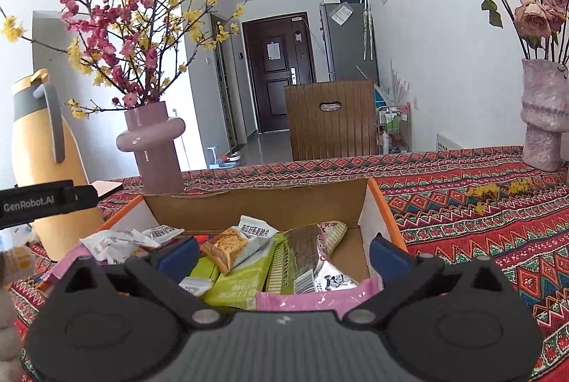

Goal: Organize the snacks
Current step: 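Open both grippers and withdraw them from the box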

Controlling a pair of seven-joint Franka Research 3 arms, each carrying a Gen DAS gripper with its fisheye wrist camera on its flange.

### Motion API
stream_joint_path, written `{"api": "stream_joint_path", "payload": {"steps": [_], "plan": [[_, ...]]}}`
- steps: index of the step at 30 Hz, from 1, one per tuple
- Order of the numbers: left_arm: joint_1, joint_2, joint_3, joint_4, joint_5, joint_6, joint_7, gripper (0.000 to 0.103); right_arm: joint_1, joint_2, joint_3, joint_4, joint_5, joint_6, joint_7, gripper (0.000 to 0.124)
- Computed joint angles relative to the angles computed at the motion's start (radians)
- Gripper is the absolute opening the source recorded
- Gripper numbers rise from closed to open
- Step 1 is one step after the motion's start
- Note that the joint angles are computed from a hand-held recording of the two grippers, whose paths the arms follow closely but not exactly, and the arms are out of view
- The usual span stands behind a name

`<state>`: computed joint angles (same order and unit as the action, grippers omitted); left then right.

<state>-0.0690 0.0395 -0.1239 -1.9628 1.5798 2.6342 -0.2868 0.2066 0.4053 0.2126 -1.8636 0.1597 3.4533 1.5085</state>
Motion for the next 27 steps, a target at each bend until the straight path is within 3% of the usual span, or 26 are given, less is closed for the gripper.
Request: {"api": "stream_joint_path", "payload": {"steps": [12, 24, 27], "plan": [[0.037, -0.143, -0.019, -0.128, -0.024, 0.048, 0.002, 0.103, -0.049, -0.003, 0.044, -0.019, -0.071, 0.032, 0.042, 0.102], [0.096, -0.256, -0.026, -0.290, -0.127, 0.132, 0.128, 0.103, -0.205, -0.139, 0.169, -0.197, -0.348, 0.020, 0.223, 0.103], [0.112, -0.277, -0.029, -0.329, -0.152, 0.144, 0.169, 0.103, -0.173, -0.184, 0.132, -0.246, -0.368, 0.002, 0.221, 0.103]]}}
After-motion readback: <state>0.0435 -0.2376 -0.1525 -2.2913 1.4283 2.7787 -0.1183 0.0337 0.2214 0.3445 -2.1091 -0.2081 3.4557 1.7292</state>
